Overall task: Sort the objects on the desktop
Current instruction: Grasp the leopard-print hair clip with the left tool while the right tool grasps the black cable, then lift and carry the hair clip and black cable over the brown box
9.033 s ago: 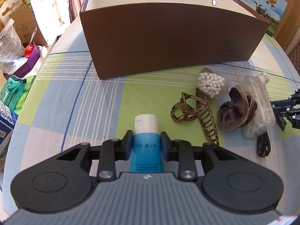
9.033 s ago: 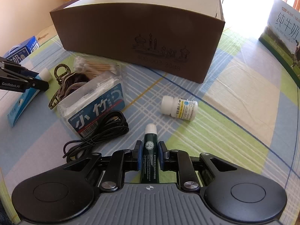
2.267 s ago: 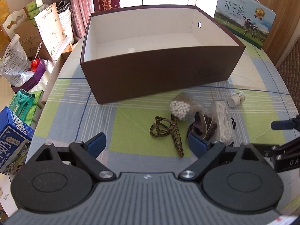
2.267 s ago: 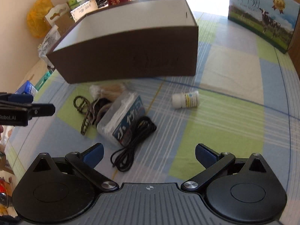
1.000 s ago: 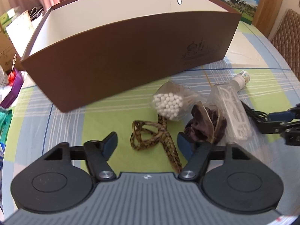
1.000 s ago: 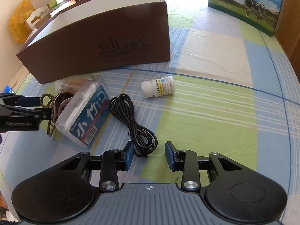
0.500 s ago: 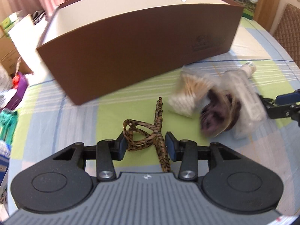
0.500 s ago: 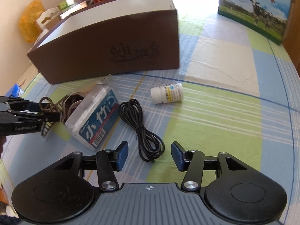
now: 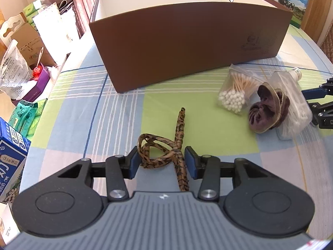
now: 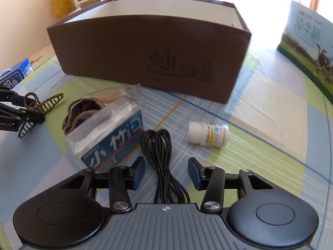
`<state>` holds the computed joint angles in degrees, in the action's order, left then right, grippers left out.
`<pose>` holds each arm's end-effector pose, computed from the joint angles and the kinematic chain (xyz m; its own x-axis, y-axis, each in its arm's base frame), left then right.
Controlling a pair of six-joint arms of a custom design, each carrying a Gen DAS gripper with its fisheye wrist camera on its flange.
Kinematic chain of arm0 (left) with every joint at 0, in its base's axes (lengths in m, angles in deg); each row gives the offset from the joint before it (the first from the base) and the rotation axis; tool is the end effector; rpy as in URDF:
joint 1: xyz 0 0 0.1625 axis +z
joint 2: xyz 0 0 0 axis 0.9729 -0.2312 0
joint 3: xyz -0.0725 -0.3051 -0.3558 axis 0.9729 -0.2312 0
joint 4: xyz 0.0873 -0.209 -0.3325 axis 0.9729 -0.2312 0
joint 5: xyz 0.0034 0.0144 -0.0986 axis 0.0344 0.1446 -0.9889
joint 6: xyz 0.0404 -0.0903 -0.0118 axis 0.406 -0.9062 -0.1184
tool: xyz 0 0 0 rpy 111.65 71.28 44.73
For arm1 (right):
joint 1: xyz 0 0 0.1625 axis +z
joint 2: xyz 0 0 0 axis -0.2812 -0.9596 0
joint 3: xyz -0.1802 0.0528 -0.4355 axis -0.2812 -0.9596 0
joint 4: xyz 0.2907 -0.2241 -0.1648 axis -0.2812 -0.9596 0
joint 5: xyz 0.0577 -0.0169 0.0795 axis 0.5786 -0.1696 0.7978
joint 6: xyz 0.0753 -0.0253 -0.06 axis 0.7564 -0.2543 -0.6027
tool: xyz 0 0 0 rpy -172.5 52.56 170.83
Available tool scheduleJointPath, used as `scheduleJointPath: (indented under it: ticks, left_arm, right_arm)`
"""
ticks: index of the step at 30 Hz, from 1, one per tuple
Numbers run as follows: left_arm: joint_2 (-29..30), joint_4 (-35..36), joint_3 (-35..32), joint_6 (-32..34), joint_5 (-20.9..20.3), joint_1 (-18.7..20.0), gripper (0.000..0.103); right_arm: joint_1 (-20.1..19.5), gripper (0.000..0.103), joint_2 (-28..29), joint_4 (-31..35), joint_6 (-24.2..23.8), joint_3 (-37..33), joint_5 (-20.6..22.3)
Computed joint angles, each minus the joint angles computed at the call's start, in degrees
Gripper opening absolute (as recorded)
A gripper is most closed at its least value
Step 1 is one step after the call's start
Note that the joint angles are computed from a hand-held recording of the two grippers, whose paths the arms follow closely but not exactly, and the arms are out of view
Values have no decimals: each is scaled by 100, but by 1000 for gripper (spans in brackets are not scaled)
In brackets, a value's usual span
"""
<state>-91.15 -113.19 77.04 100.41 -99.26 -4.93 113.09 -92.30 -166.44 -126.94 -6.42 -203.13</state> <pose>-0.0376 -0.7567 0.1901 -0.6246 0.2408 -0.7429 0.5597 0.8015 -0.2108 0.1819 -0.7587 0.0314 -0.6308 -0.4667 0.6199 -0.6865 0.7080 -0.1656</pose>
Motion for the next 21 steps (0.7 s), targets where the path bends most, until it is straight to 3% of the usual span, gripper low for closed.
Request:
scheduleJointPath:
  ticks: [2, 21]
  left_arm:
    - [35, -40, -33, 17, 11, -1, 42]
    - [-88, -110, 137, 86, -50, -69, 34]
  right_arm:
    - [-1, 25, -6, 95, 4, -23, 75]
    - [32, 23, -396, 111, 929, 518, -143]
